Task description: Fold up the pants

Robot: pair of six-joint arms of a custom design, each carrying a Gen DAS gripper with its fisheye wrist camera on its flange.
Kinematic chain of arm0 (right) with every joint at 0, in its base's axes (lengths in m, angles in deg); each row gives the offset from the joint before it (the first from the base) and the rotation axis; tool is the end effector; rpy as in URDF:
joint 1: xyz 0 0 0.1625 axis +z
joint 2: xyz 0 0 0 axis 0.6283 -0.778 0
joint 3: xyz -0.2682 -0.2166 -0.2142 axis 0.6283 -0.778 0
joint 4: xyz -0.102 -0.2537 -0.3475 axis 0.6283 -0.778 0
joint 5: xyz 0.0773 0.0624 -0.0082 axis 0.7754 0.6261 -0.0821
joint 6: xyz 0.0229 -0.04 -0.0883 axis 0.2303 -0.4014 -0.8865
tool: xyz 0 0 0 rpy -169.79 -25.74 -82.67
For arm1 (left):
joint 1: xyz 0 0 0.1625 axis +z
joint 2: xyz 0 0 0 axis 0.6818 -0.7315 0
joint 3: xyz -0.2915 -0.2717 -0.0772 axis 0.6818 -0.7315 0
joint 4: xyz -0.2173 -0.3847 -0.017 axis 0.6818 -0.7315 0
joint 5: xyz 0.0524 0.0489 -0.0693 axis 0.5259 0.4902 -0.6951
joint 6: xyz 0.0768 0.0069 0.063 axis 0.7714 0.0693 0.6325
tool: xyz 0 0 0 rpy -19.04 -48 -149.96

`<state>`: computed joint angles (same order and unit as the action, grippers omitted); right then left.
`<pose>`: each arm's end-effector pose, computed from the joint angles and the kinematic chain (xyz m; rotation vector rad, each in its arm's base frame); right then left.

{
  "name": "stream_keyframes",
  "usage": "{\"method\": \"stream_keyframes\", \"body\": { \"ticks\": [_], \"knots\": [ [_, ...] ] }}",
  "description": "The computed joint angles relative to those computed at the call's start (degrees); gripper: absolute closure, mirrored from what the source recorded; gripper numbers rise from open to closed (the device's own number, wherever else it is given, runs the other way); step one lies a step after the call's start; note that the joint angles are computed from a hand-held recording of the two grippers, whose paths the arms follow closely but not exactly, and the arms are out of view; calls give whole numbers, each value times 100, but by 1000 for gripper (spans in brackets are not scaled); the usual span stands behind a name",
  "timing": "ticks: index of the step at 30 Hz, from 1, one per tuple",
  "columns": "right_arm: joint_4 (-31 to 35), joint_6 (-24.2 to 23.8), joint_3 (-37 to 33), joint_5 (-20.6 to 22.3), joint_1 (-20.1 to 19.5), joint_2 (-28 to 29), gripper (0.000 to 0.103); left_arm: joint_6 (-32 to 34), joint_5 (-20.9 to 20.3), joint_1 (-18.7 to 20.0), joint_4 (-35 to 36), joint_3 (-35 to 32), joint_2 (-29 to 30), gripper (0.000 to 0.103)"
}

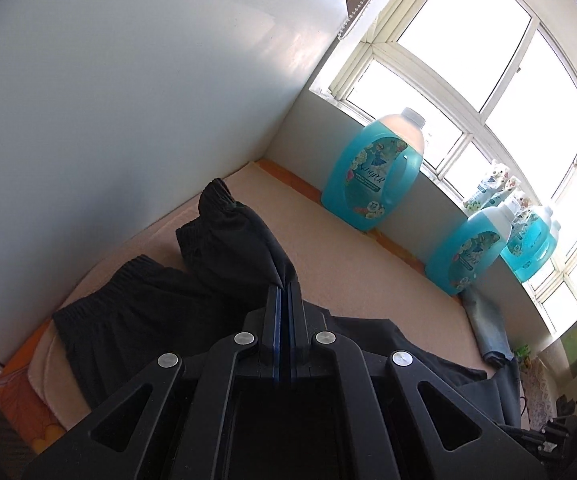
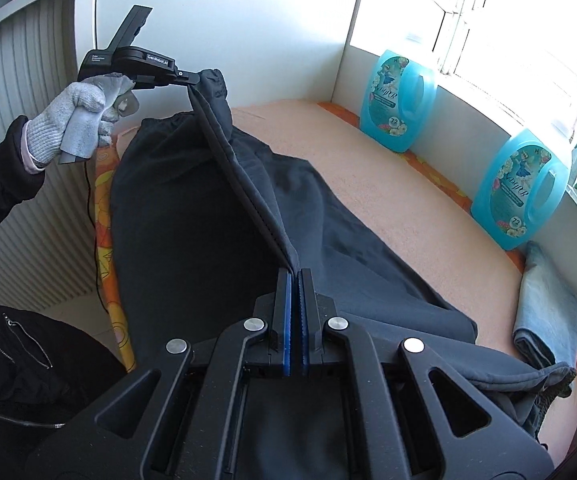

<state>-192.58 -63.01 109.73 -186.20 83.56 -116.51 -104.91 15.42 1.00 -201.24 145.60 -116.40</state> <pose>0.3030 -0.3297 0.2144 1.2155 -2.2023 0.5344 -0.1289 -0.4054 0.3340 0.1444 2.5917 -1.2822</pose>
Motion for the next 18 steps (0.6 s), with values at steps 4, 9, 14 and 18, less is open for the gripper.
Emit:
{"method": "stream_keyframes", "body": {
  "ticks": [4, 9, 14, 18],
  "knots": [
    [286, 280, 378, -123, 90, -127, 99, -577, 115, -154, 660, 588, -777, 102],
    [547, 568, 567, -160, -47, -75, 99, -905, -24, -79, 1033, 930, -1313, 102],
    [1097, 564, 460, -333, -80, 4, 99, -804, -25, -51, 1090, 983, -1486, 101],
    [1451, 627, 263, -139, -52, -102, 86, -745, 250, -151, 1065, 1004, -1646, 92]
  ]
}}
